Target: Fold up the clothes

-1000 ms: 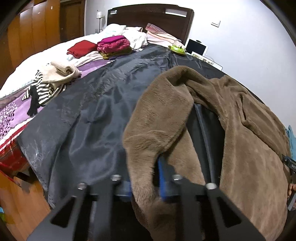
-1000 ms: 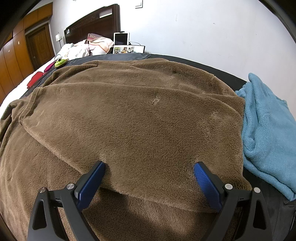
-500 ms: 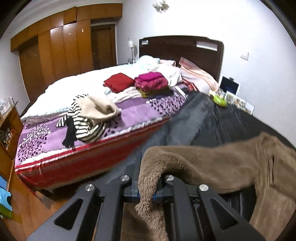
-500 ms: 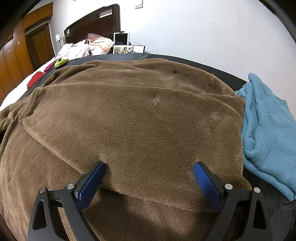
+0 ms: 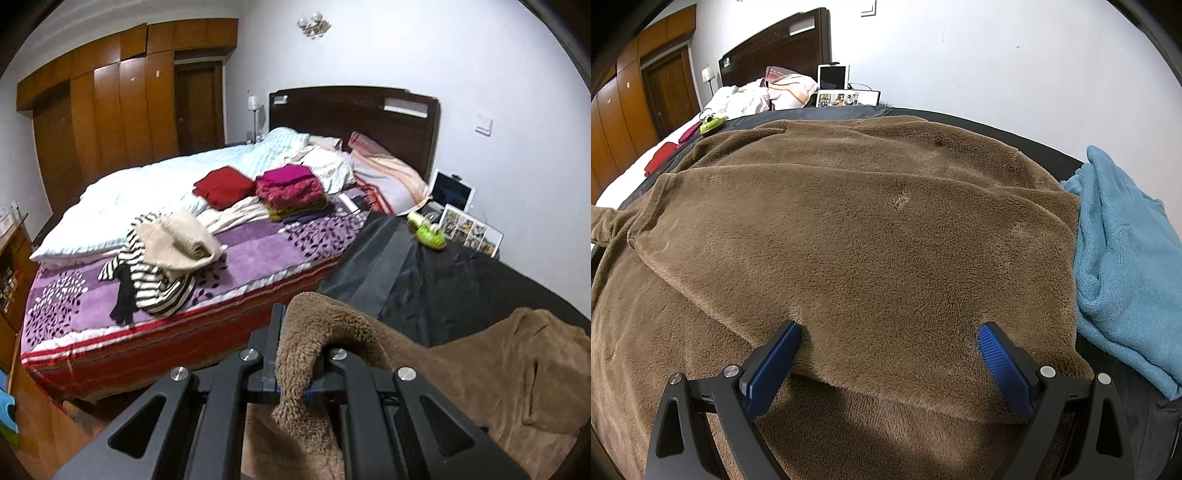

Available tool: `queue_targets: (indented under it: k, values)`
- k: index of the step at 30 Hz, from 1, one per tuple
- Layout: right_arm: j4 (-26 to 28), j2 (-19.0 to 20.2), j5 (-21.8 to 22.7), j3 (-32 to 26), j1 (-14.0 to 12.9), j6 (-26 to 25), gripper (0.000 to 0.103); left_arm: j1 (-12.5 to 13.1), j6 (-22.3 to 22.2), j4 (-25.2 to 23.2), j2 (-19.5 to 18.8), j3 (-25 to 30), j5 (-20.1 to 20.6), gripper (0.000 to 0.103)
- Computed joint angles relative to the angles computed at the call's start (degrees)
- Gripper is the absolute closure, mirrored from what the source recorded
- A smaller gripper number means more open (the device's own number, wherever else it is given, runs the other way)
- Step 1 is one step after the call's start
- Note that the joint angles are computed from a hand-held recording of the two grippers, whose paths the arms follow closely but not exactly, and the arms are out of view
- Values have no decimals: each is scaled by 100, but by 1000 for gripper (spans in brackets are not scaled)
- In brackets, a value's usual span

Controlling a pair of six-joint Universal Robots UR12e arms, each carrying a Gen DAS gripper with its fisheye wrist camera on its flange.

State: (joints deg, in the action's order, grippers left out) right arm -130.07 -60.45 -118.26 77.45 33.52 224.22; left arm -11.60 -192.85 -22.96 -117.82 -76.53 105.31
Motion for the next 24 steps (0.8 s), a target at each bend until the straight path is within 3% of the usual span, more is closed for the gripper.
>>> queue_targets:
  k: [4, 13, 24]
  values:
    - [-6, 0, 2, 2, -1, 0, 5, -154, 342, 160, -147, 299, -130, 94]
    - [-41, -6, 19, 17, -5, 1, 5, -670, 1318, 226, -595, 1084, -848, 94]
    - [-99, -11, 52, 35, -14, -12, 4, -1294, 2381, -193, -1055, 1752, -1756, 94]
